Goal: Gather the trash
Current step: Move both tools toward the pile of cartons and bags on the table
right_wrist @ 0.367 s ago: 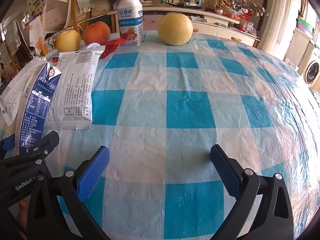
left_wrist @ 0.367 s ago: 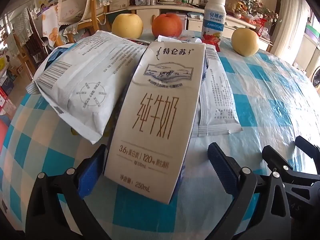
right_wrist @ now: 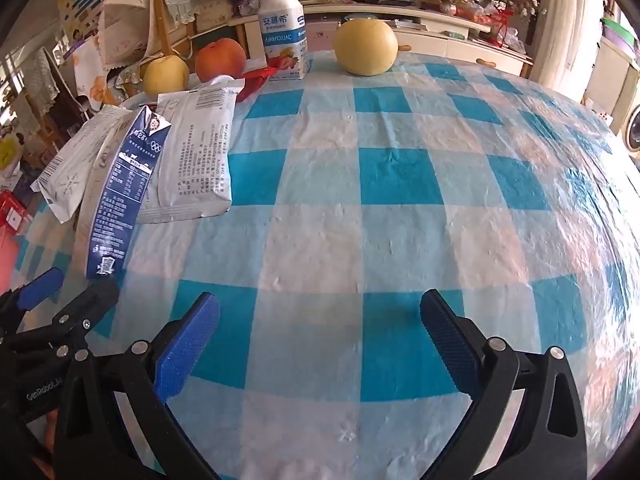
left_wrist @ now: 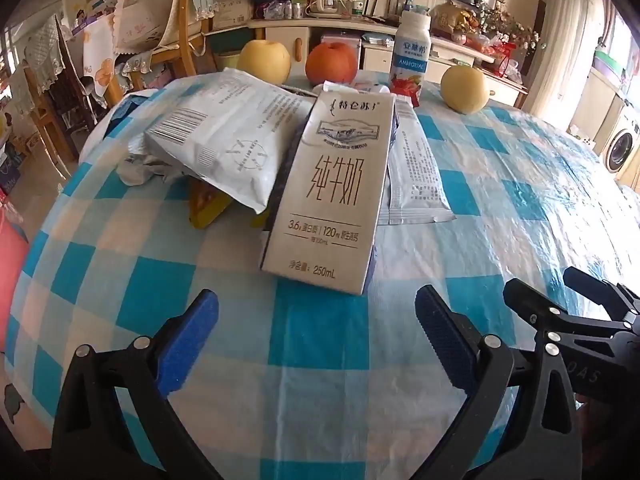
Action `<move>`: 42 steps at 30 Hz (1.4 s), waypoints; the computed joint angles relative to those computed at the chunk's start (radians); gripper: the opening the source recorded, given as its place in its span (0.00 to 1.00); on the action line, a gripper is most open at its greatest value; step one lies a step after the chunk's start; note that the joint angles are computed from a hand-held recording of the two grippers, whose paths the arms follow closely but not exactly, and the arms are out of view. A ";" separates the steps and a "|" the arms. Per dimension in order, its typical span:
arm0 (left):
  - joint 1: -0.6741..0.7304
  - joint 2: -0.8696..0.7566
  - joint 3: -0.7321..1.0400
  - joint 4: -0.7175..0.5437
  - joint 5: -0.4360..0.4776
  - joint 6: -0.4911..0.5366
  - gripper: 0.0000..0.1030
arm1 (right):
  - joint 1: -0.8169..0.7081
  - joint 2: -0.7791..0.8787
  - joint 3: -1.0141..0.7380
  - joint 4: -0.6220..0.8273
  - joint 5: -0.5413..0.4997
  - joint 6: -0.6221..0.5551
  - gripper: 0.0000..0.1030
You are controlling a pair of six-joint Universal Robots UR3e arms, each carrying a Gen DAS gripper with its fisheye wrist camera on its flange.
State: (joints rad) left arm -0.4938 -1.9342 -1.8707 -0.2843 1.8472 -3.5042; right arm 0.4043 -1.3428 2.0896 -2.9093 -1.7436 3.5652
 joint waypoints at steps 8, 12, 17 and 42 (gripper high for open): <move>0.009 0.272 -0.185 0.007 0.021 0.013 0.96 | 0.148 -0.166 -0.019 0.081 -0.129 0.140 0.96; 0.023 0.431 -0.265 -0.010 0.031 0.038 0.96 | 0.248 -0.222 -0.046 0.160 -0.220 0.240 0.96; 0.033 0.618 -0.328 -0.073 0.056 0.065 0.96 | 0.406 -0.216 -0.124 0.257 -0.424 0.306 0.96; 0.082 1.096 -0.432 -0.266 0.125 0.066 0.96 | 0.728 -0.073 -0.285 0.264 -0.894 0.375 0.96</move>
